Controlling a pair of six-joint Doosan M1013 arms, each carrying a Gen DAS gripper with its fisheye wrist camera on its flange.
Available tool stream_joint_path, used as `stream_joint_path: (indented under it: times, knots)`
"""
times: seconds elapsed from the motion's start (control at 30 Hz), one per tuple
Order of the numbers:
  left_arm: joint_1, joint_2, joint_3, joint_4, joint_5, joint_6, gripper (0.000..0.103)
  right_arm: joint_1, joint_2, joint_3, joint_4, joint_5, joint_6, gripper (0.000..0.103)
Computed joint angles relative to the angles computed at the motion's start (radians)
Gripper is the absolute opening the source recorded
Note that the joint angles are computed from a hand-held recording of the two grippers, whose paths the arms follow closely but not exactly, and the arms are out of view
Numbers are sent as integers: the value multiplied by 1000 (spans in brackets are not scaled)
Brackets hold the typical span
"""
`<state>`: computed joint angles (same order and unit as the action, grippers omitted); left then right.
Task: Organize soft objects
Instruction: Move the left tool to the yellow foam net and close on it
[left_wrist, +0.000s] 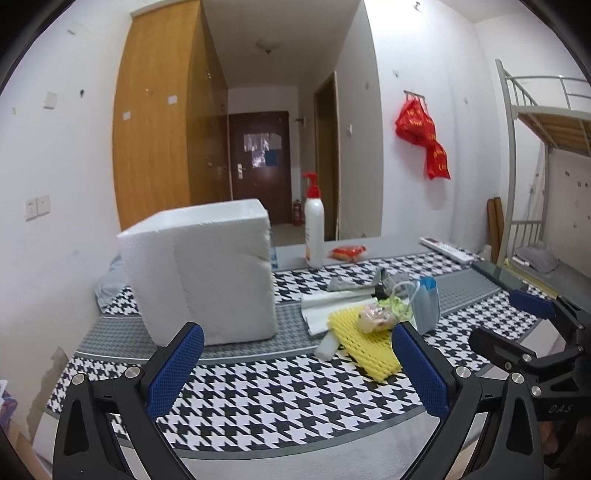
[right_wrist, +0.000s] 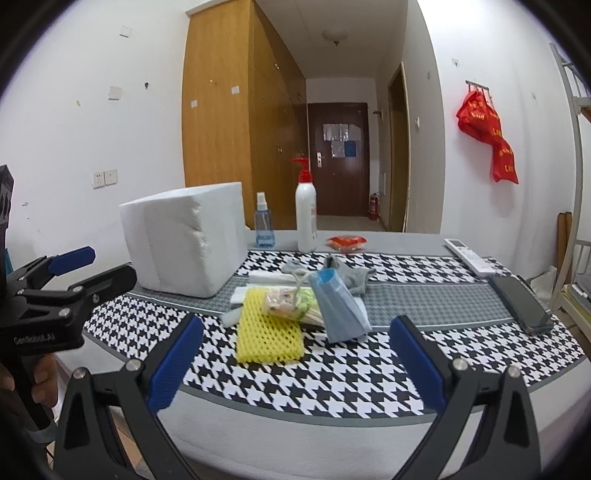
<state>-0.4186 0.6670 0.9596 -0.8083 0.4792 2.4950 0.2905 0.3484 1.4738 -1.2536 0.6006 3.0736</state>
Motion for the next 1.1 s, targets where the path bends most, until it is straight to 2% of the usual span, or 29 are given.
stream_joint_path:
  times: [0.2,0.5,1.1]
  knots:
    - [-11,30,-47,87,61,-67,102,-15,9,-10,58,7,-56,102]
    - [-24,78,-126,155,150,-136,102,-40,18,-22,126,7,-102,102]
    - [-45,199,-346,293,383,-282,102,-91,38,-49,258,-15,-200,102]
